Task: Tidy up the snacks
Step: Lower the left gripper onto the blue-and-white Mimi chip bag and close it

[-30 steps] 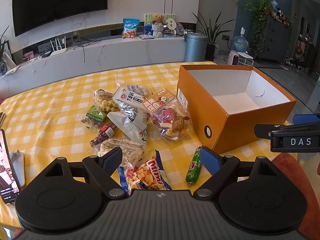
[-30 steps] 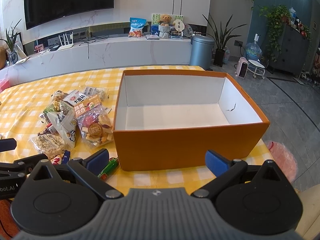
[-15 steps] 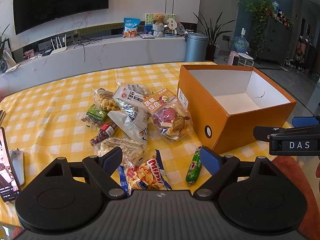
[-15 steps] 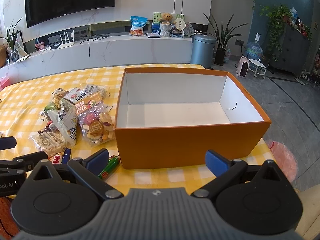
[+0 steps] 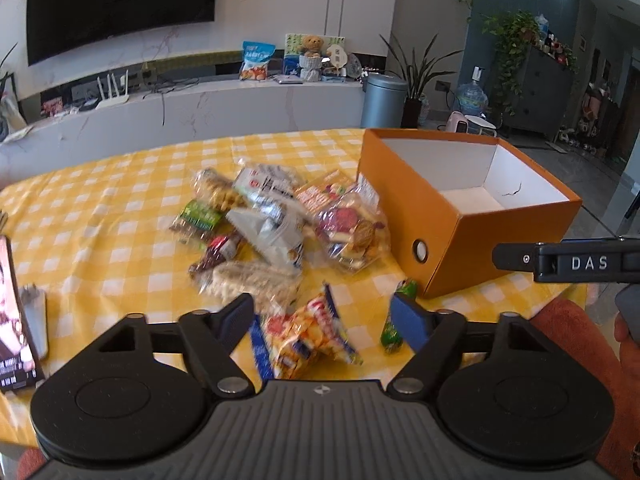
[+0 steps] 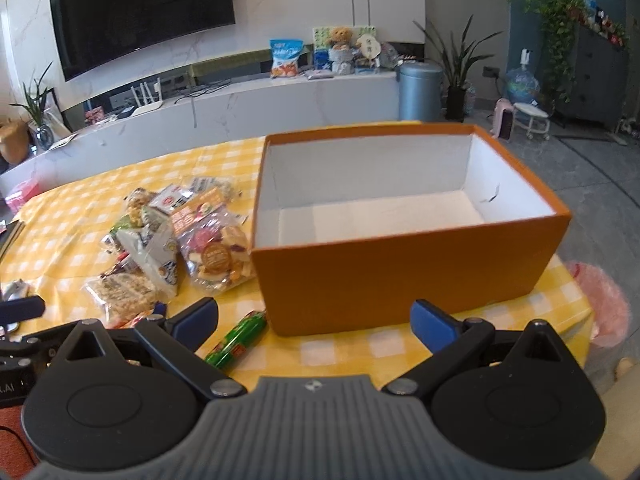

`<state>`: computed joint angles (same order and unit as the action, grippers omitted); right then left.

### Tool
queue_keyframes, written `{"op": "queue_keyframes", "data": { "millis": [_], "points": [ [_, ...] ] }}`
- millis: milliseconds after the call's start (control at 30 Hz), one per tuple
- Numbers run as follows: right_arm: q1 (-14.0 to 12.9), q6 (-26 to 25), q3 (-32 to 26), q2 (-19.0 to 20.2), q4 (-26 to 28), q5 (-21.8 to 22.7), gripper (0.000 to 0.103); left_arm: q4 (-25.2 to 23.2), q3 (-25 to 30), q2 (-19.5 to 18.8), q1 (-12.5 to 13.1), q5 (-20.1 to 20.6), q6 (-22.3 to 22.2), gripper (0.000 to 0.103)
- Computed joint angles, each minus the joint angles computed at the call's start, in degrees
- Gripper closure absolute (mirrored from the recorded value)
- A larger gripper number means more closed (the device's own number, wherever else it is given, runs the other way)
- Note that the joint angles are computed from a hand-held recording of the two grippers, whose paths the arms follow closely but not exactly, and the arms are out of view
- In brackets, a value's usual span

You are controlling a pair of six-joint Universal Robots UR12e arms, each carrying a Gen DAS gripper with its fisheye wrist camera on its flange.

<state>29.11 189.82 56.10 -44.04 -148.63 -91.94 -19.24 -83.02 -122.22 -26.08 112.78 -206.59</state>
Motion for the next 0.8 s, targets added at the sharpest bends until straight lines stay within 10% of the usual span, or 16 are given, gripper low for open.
{"op": "queue_keyframes", "data": {
  "millis": [167,600,800],
  "points": [
    [0.1,-2.3,-1.3,0.8,2.8,4.1,0.014,0.6,-2.2,0.8,0.7,-2.5,-2.1,0.028],
    [0.6,-3.5,-5.4,4.2,5.0,9.8,0.07,-2.3,0.3,-1.7,1.7,-3.8,-11.9,0.012],
    [0.9,-5.6,-9.0,6.7,4.4,11.3,0.073,-9.1,3.5,-3.4,1.7,-1.5,-13.6,0.012]
  ]
}}
